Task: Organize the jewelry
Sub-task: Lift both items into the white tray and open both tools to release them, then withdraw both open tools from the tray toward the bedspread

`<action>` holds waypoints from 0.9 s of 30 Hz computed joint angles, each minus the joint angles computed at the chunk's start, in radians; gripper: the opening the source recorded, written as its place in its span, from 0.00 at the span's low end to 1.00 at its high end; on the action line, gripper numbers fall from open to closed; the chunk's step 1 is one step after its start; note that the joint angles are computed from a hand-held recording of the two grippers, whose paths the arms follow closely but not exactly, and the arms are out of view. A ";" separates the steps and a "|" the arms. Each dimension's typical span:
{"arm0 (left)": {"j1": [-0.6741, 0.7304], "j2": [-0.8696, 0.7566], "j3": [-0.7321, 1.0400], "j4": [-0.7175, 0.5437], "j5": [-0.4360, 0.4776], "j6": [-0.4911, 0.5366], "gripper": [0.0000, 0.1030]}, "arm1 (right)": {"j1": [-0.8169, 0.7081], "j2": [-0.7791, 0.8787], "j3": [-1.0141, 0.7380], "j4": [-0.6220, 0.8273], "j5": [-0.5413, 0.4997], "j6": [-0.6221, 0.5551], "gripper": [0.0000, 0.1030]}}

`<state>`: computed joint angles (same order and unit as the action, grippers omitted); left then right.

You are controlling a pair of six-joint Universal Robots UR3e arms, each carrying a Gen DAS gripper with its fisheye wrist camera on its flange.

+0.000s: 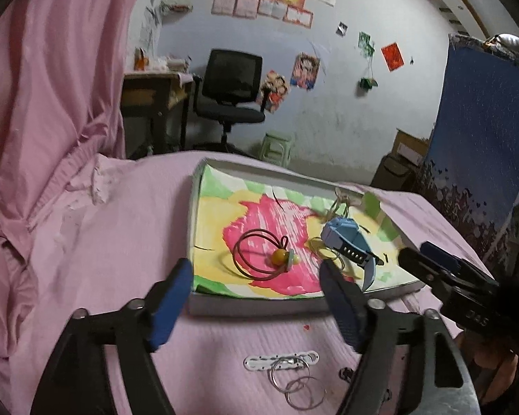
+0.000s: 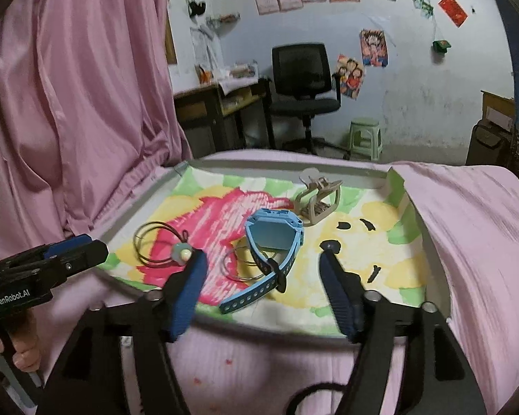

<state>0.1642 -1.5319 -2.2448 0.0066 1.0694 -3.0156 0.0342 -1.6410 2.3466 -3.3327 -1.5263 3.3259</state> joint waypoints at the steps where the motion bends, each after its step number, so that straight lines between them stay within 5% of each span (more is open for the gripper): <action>1: 0.011 0.023 -0.023 0.015 -0.004 -0.001 0.81 | 0.002 -0.021 0.028 -0.028 -0.003 0.006 0.69; 6: 0.042 0.136 -0.151 0.127 -0.001 -0.017 0.95 | 0.019 -0.114 0.134 -0.121 -0.028 0.021 0.85; 12: 0.082 0.269 -0.261 0.157 -0.016 0.005 0.99 | 0.062 -0.207 0.212 -0.163 -0.070 0.034 0.93; 27: 0.371 0.822 -0.416 -0.369 -0.270 0.235 0.99 | 0.301 -0.255 0.281 -0.191 -0.279 0.038 0.94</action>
